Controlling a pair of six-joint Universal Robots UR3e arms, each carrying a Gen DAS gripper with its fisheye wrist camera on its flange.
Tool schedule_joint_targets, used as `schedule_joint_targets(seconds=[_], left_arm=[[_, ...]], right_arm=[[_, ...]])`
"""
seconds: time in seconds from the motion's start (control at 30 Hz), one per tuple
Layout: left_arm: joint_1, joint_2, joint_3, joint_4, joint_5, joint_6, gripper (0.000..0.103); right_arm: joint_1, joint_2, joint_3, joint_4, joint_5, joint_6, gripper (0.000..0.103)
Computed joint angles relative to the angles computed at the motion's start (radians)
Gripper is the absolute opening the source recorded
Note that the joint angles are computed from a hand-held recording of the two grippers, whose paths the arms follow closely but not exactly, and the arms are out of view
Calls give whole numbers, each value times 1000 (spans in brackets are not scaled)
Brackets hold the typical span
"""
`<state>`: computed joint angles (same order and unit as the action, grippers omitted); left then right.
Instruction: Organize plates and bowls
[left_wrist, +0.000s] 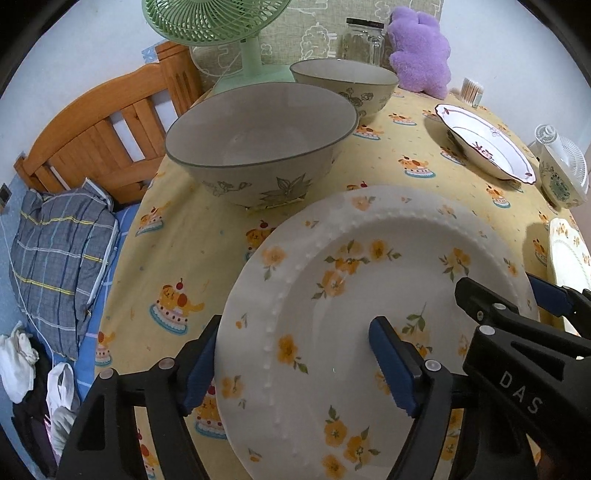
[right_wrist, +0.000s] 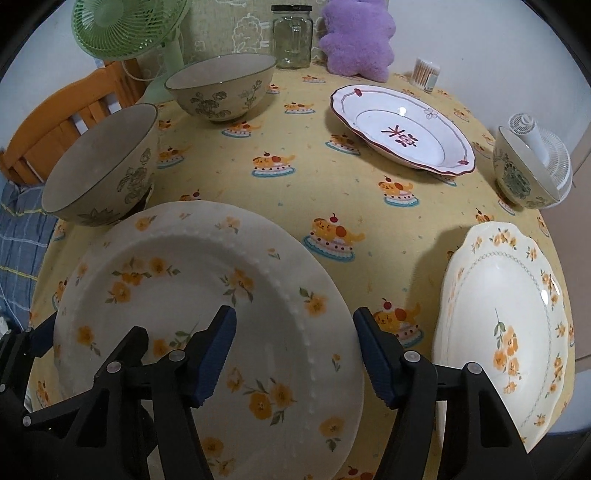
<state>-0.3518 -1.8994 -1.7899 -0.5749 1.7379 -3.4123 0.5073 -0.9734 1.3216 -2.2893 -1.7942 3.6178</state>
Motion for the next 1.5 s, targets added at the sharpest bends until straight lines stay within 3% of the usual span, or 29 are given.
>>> schedule_joint_targets(seconds=[0.87,1.17,1.5], left_arm=[[-59,167,-81,-80,-26,-21,79],[-143,130,35,-119,27,-75,78],[-235,-8,267,-203,77,-148,78]], right_arm=[[50,-247,248,-9,-35,92,67],[12,-367,333,-22,-57,63,67],[-110,-485,433,-56,-22,-47,67]])
